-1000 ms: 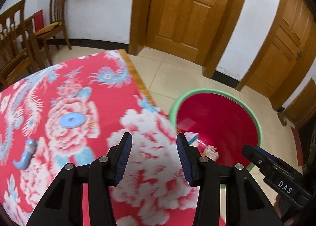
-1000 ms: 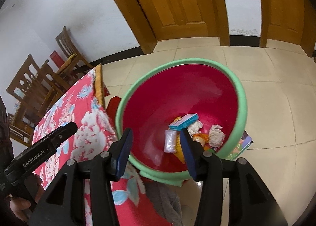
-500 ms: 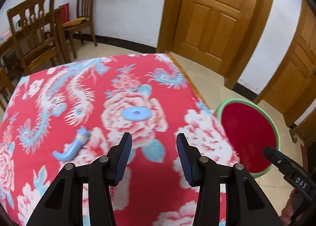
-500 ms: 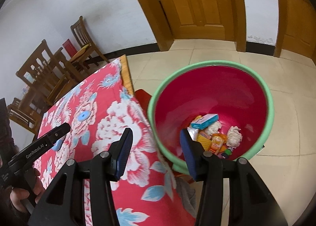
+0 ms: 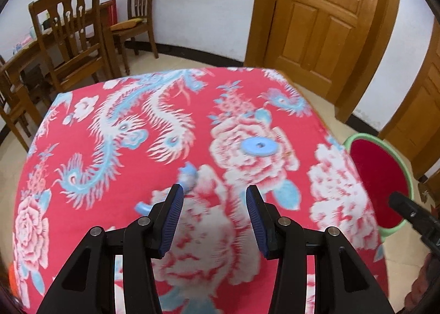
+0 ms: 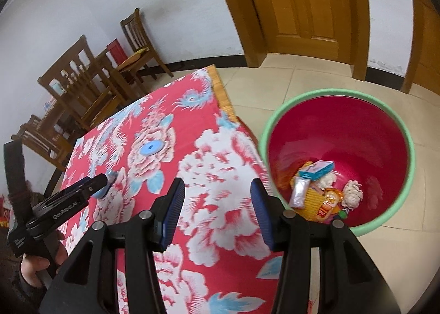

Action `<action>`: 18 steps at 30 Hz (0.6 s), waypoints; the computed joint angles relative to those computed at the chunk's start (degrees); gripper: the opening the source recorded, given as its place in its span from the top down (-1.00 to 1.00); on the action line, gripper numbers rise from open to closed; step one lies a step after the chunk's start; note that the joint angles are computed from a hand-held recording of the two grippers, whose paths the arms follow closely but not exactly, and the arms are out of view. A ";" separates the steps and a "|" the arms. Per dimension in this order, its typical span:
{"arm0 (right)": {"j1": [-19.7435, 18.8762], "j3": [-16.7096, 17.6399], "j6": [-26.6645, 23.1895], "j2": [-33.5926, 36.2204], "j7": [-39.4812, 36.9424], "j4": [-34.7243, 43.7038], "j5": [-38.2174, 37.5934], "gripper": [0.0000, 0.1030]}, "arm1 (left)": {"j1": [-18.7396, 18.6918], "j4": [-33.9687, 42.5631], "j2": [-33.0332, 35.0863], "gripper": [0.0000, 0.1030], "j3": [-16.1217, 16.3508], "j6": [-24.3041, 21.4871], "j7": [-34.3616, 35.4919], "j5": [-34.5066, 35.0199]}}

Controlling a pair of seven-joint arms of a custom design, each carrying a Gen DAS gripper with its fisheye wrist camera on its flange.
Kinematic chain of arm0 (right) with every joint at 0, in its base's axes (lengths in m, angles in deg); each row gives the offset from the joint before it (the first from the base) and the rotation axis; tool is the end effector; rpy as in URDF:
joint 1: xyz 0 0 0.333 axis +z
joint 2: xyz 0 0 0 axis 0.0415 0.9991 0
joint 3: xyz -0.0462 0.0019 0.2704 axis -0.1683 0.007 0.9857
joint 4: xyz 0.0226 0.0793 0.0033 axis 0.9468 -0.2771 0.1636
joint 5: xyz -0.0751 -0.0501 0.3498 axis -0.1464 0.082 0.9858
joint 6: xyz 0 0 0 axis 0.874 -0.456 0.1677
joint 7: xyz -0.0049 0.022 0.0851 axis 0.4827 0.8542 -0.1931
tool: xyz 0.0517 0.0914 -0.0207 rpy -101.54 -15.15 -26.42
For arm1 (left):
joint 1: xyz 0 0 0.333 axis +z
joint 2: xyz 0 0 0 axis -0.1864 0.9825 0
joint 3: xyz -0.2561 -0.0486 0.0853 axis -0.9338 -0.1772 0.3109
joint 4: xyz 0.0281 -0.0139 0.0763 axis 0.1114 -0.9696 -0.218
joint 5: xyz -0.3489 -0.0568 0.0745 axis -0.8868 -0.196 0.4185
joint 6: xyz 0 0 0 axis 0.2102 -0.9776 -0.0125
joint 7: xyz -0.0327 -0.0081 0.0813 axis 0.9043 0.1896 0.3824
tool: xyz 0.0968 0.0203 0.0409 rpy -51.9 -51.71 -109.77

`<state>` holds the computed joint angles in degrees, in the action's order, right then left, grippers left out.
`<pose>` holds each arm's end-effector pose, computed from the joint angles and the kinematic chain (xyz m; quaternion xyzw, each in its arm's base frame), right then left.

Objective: Collect trash
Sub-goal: 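Move the left tool back to the table and grasp the blue plastic piece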

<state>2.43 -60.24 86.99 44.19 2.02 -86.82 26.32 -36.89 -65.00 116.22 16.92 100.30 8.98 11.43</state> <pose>0.6774 0.1408 0.3568 -0.6574 0.6563 -0.1056 0.3548 0.6690 -0.2994 0.3440 -0.7186 0.6190 -0.2330 0.2150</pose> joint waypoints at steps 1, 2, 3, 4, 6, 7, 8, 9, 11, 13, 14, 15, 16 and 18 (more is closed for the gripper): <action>0.31 -0.11 -0.13 0.12 0.08 0.18 -0.19 0.00 | 0.22 -0.21 -0.04 0.05 -0.07 -0.19 0.31 -0.13; 0.81 -0.39 -0.46 0.51 0.32 0.81 -0.56 0.00 | 0.39 -0.35 -0.06 0.05 -0.09 -0.46 0.65 -0.18; 1.20 -0.50 -0.86 0.90 0.39 1.45 -0.88 0.00 | 0.53 -0.57 -0.11 0.05 0.04 -0.76 0.95 -0.06; 1.61 -0.65 -1.40 1.35 0.45 2.22 -1.24 0.00 | 0.55 -1.08 -0.36 0.05 0.23 -0.81 0.99 0.17; 2.01 -0.56 -2.80 2.39 0.20 4.03 -1.54 0.00 | 0.89 -1.28 -0.38 0.05 0.28 -1.35 1.55 0.35; 2.39 -0.65 -3.77 3.13 0.13 5.34 -1.76 0.00 | 1.09 -1.28 -0.34 0.05 0.23 -1.59 1.82 0.35; 2.76 -0.83 -4.63 3.71 -0.01 6.45 -2.01 0.00 | 1.28 -1.10 -0.17 0.05 0.19 -1.97 2.16 0.34; 3.22 -1.08 -5.37 4.29 -0.11 7.53 -2.29 0.00 | 1.43 -0.96 -0.03 0.05 0.17 -2.28 2.49 0.37; 4.26 -1.65 -7.26 5.72 -0.35 10.25 -2.99 0.00 | 1.35 -0.29 0.54 0.05 0.53 -3.13 2.60 0.82; 5.29 -2.27 -9.16 7.23 -0.43 12.99 -3.56 0.00 | 1.47 0.73 1.31 0.05 0.49 -4.03 3.23 1.04; 5.86 -2.68 -10.14 8.10 -0.36 14.56 -3.92 0.00 | 1.57 0.99 1.56 0.05 0.44 -4.19 3.51 1.12; 6.51 -3.14 -11.18 9.05 -0.20 16.29 -4.35 0.00 | 1.71 1.23 1.79 0.05 0.32 -4.35 3.93 1.11; 6.95 -3.41 -11.86 9.74 -0.19 17.51 -4.59 0.00 | 1.87 1.47 2.03 0.05 0.14 -4.42 4.34 0.99; 7.88 -3.93 -13.97 11.95 -0.21 21.36 -5.16 0.00 | 2.08 1.45 2.25 0.06 0.05 -3.89 4.62 0.82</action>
